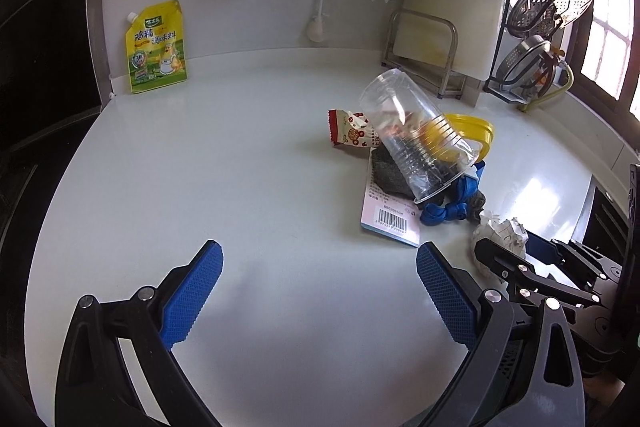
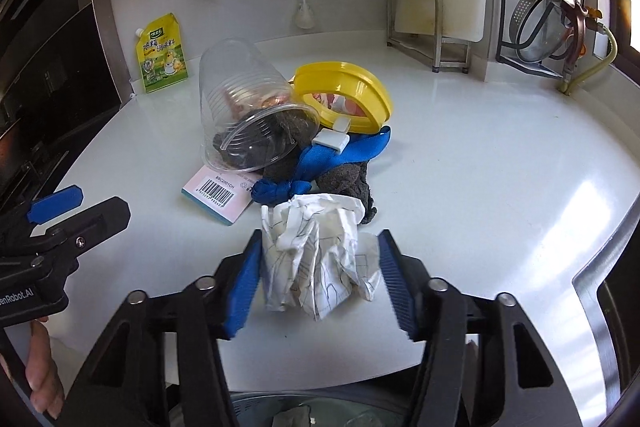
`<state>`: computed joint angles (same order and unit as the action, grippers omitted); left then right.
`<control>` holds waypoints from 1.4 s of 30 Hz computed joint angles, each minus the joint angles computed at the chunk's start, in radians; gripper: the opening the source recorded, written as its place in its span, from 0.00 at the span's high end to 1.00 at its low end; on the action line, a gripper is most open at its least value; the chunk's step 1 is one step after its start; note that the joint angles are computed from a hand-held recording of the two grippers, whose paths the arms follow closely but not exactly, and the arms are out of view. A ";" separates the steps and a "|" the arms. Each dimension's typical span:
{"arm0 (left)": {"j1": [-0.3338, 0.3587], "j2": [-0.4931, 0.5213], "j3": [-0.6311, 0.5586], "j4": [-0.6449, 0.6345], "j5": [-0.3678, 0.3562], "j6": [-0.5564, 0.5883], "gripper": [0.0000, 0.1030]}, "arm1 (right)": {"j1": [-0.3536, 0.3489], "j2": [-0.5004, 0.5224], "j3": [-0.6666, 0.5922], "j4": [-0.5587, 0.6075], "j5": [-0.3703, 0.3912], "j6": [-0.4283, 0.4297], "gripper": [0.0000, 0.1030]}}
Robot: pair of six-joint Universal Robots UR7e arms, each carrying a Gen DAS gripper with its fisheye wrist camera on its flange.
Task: Collect trash
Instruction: 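Grasp the crumpled white paper with the right tool while the left tool reaches the clear cup, then grasp the clear plastic cup with the left tool while the right tool holds the paper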
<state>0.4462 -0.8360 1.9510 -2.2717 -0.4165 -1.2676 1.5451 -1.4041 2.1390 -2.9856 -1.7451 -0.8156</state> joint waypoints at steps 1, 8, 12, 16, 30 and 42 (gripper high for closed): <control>0.002 0.010 -0.010 -0.009 0.006 0.018 0.07 | -0.004 -0.006 -0.002 0.006 0.012 -0.005 0.65; 0.025 0.095 -0.100 -0.061 0.031 0.135 0.07 | -0.055 -0.051 -0.043 0.062 0.073 0.023 0.69; 0.040 0.138 -0.145 -0.103 0.020 0.204 0.07 | -0.093 -0.066 -0.070 0.103 0.119 0.058 0.69; 0.056 0.174 -0.192 -0.064 0.049 0.177 0.07 | -0.112 -0.074 -0.074 0.124 0.162 0.059 0.69; 0.120 0.195 -0.300 0.000 0.074 0.197 0.70 | -0.161 -0.094 -0.085 0.181 0.251 0.081 0.69; 0.092 0.179 -0.240 -0.300 0.157 0.401 0.90 | -0.162 -0.093 -0.085 0.179 0.255 0.082 0.69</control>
<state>0.5377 -0.6570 1.7115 -2.5718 -0.2598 -0.8664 1.3829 -1.4972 2.0544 -2.8068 -1.4903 -0.7339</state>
